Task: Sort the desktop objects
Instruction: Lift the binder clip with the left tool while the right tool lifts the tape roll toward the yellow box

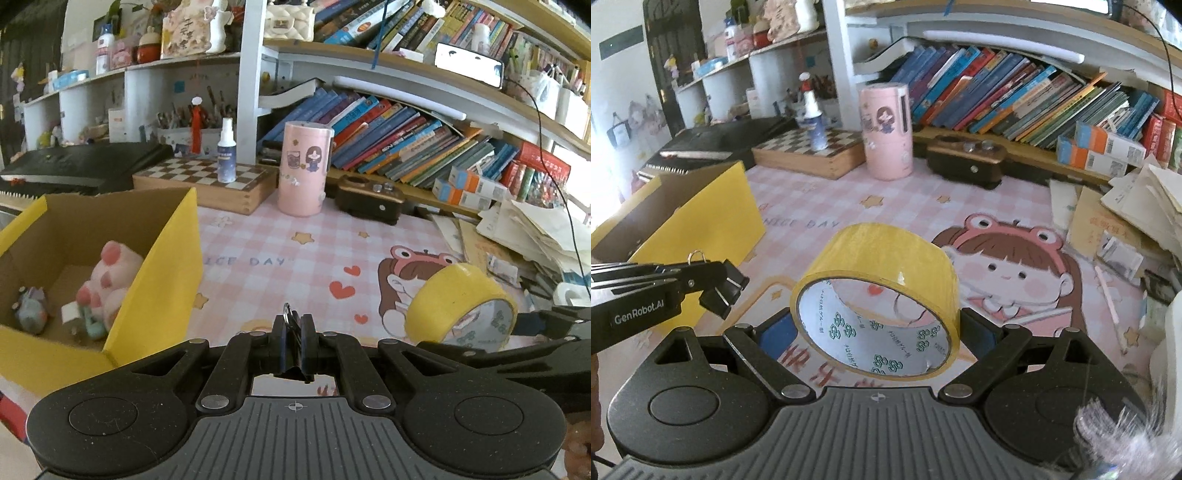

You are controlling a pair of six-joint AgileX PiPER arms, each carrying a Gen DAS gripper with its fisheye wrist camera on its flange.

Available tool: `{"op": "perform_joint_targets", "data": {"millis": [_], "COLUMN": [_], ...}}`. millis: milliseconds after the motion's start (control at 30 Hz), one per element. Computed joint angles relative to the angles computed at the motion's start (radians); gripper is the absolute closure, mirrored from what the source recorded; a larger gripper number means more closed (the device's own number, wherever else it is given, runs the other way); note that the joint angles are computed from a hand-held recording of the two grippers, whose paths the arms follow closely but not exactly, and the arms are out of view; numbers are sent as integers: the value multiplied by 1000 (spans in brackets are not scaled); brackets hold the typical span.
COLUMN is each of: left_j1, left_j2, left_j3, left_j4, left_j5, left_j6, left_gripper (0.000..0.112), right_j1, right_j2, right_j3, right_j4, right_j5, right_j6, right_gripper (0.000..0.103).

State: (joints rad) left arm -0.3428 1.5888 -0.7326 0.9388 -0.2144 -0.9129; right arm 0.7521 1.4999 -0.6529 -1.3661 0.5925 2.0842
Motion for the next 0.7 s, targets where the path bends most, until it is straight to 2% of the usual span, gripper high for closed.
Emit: {"op": "perform_joint_targets", "data": {"millis": [167, 333, 700], "left_j1": [81, 197, 539], "left_j2": [-39, -75, -139], "left_j3": [53, 98, 147], "left_j4": [186, 334, 687], "left_j5": [-71, -169, -440], "left_j6": [-134, -203, -342], "left_gripper": [107, 107, 107], "right_j1": [81, 187, 388], "right_j2": [37, 80, 217], "right_j3": [-44, -108, -321], "right_j4": [92, 162, 318], "right_j5": [37, 133, 310], "right_j6": [-22, -16, -28], "right_gripper": [11, 11, 11]}}
